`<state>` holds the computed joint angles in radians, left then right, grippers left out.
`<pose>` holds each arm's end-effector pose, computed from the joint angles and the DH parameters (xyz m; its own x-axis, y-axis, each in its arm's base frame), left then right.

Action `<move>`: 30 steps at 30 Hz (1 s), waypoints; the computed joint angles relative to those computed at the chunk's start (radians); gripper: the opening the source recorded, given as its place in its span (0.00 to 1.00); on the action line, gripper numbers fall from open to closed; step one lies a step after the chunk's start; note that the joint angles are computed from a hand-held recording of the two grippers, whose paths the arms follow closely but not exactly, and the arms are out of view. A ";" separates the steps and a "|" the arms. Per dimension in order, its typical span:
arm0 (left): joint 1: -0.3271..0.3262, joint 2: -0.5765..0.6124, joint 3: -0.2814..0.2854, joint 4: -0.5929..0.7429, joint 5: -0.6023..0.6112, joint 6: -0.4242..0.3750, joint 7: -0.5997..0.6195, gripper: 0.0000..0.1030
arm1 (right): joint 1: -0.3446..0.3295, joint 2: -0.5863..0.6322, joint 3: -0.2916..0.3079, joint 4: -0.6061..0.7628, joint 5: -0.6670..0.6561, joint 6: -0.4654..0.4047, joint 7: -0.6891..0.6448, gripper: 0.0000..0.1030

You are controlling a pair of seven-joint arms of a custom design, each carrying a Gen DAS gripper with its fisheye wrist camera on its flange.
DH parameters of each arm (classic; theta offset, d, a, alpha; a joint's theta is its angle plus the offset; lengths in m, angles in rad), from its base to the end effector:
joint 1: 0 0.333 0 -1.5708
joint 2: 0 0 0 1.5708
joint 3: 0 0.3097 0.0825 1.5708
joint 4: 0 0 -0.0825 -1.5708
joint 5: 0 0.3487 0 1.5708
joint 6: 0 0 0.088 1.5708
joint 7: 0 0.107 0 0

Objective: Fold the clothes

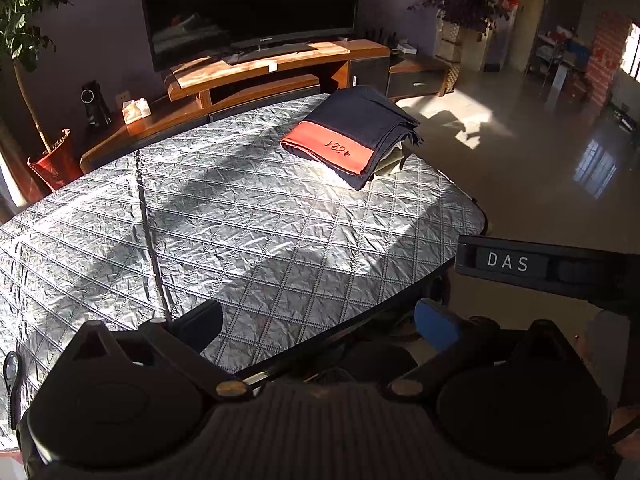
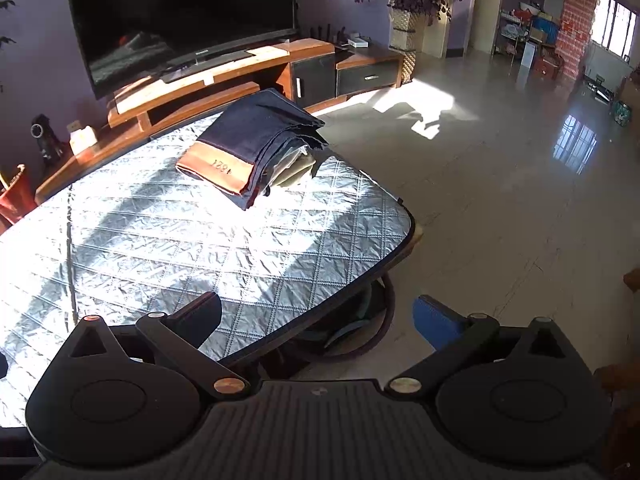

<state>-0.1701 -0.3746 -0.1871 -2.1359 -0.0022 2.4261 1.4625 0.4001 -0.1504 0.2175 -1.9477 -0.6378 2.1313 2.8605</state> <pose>0.4247 -0.1741 0.6330 -0.2556 -0.9668 0.0005 -0.7628 0.2014 -0.6144 0.4305 0.2824 0.5887 -0.3877 -0.9211 -0.0361 -0.6984 0.3191 -0.6406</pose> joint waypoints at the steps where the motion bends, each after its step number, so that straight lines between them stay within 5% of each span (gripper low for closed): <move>1: 0.001 0.001 -0.003 0.001 0.005 -0.004 -0.002 0.99 | 0.000 0.000 0.000 -0.002 -0.001 0.001 0.000 1.00; 30: -0.009 0.015 0.004 0.007 -0.037 -0.045 0.005 0.99 | 0.008 0.005 -0.002 -0.005 0.022 0.008 -0.032 1.00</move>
<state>-0.1793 -0.3593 -0.1829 -2.1292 -0.0391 2.3810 1.4671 0.4076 -0.1456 0.2158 -1.9529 -0.6157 2.1394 2.8287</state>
